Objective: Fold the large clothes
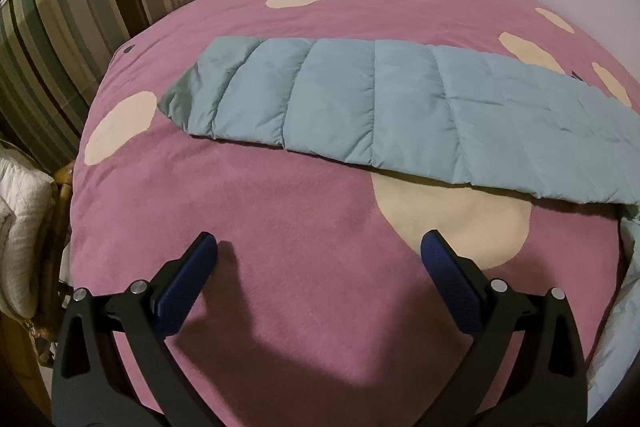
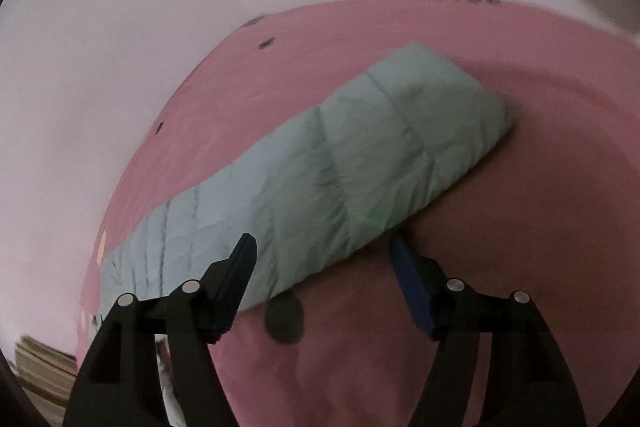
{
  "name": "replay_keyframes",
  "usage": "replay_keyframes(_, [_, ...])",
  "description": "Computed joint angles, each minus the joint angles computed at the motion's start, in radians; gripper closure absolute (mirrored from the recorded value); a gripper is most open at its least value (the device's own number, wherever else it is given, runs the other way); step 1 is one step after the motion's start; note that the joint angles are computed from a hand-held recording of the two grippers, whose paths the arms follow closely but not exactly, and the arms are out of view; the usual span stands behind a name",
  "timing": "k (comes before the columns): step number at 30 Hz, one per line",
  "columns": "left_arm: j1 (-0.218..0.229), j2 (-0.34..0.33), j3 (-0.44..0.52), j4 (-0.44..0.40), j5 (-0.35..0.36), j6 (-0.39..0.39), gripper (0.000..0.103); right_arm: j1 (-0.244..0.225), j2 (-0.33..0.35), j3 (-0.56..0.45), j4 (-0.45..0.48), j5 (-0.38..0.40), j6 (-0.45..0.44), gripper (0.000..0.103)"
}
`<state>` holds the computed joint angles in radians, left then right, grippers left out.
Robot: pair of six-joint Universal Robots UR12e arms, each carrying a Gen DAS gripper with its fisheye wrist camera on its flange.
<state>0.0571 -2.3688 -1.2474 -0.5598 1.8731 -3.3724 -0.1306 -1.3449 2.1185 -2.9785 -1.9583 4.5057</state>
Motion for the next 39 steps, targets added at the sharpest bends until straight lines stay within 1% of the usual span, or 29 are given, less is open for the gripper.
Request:
replay_keyframes(4, [-0.003, -0.004, 0.005, 0.001, 0.012, 0.002, 0.002, 0.000, 0.017, 0.003, -0.055, -0.049, 0.016, 0.035])
replay_keyframes(5, [-0.004, -0.004, 0.004, 0.003, 0.013, 0.002, 0.002, -0.014, 0.026, 0.006, -0.079, -0.047, 0.008, 0.035])
replay_keyframes(7, [-0.004, -0.004, 0.003, 0.005, 0.016, 0.003, 0.002, -0.011, 0.034, -0.003, -0.072, -0.074, 0.008, 0.035])
replay_keyframes(8, [-0.005, -0.005, 0.005, 0.004, 0.020, 0.004, 0.002, -0.007, 0.035, -0.010, -0.058, -0.087, 0.006, 0.037])
replay_keyframes(9, [-0.006, -0.006, 0.006, 0.004, 0.024, 0.006, 0.002, -0.003, 0.035, -0.022, -0.023, -0.102, 0.003, 0.042])
replay_keyframes(10, [-0.008, -0.006, 0.006, 0.003, 0.029, 0.007, 0.002, -0.005, 0.036, -0.022, -0.012, -0.107, -0.002, 0.046])
replay_keyframes(11, [-0.008, -0.006, 0.006, 0.003, 0.032, 0.009, 0.002, -0.006, 0.036, -0.027, 0.000, -0.107, -0.009, 0.056])
replay_keyframes(12, [-0.009, -0.007, 0.007, 0.001, 0.036, 0.011, 0.002, -0.010, 0.036, -0.030, 0.000, -0.095, -0.015, 0.061])
replay_keyframes(13, [-0.009, -0.008, 0.009, -0.001, 0.038, 0.013, 0.002, -0.014, 0.035, -0.028, -0.002, -0.085, -0.018, 0.072])
replay_keyframes(14, [-0.008, -0.008, 0.009, -0.002, 0.037, 0.014, 0.002, -0.018, 0.034, -0.018, -0.017, -0.080, -0.024, 0.078])
replay_keyframes(15, [-0.008, -0.008, 0.010, -0.003, 0.036, 0.014, 0.002, -0.018, 0.032, -0.020, -0.014, -0.081, -0.031, 0.083])
replay_keyframes(17, [-0.006, -0.009, 0.012, -0.007, 0.032, 0.012, 0.002, -0.010, 0.020, -0.017, -0.008, -0.099, -0.048, 0.089])
replay_keyframes(18, [-0.005, -0.009, 0.014, -0.008, 0.030, 0.011, 0.002, -0.002, 0.017, -0.026, 0.002, -0.113, -0.060, 0.091])
replay_keyframes(20, [-0.006, -0.010, 0.015, -0.009, 0.033, 0.011, 0.002, 0.016, 0.020, -0.053, 0.016, -0.147, -0.105, 0.091])
replay_keyframes(22, [-0.007, -0.011, 0.017, -0.010, 0.039, 0.014, 0.002, 0.048, 0.034, -0.108, 0.033, -0.202, -0.207, 0.092])
replay_keyframes(23, [-0.008, -0.010, 0.014, -0.006, 0.041, 0.014, 0.002, 0.056, 0.047, -0.135, 0.036, -0.215, -0.251, 0.094])
replay_keyframes(25, [-0.008, -0.010, 0.013, -0.005, 0.041, 0.015, 0.002, 0.090, 0.080, -0.208, 0.036, -0.248, -0.374, 0.095])
replay_keyframes(26, [-0.008, -0.011, 0.013, -0.005, 0.039, 0.014, 0.002, 0.100, 0.095, -0.236, 0.034, -0.251, -0.417, 0.095])
replay_keyframes(28, [-0.006, -0.010, 0.011, -0.004, 0.032, 0.012, 0.002, 0.127, 0.141, -0.315, 0.030, -0.240, -0.530, 0.095])
replay_keyframes(31, [-0.005, -0.010, 0.011, -0.004, 0.030, 0.012, 0.002, 0.155, 0.205, -0.420, 0.029, -0.205, -0.649, 0.096])
replay_keyframes(33, [-0.005, -0.011, 0.013, -0.006, 0.029, 0.011, 0.002, 0.170, 0.239, -0.473, 0.033, -0.172, -0.697, 0.096])
replay_keyframes(34, [-0.005, -0.010, 0.012, -0.004, 0.029, 0.011, 0.002, 0.181, 0.268, -0.519, 0.043, -0.142, -0.731, 0.096])
replay_keyframes(35, [-0.005, -0.010, 0.012, -0.004, 0.027, 0.010, 0.002, 0.195, 0.282, -0.541, 0.050, -0.130, -0.748, 0.096])
replay_keyframes(39, [-0.002, -0.008, 0.006, 0.001, 0.012, 0.003, 0.002, 0.232, 0.365, -0.668, 0.091, -0.075, -0.865, 0.096])
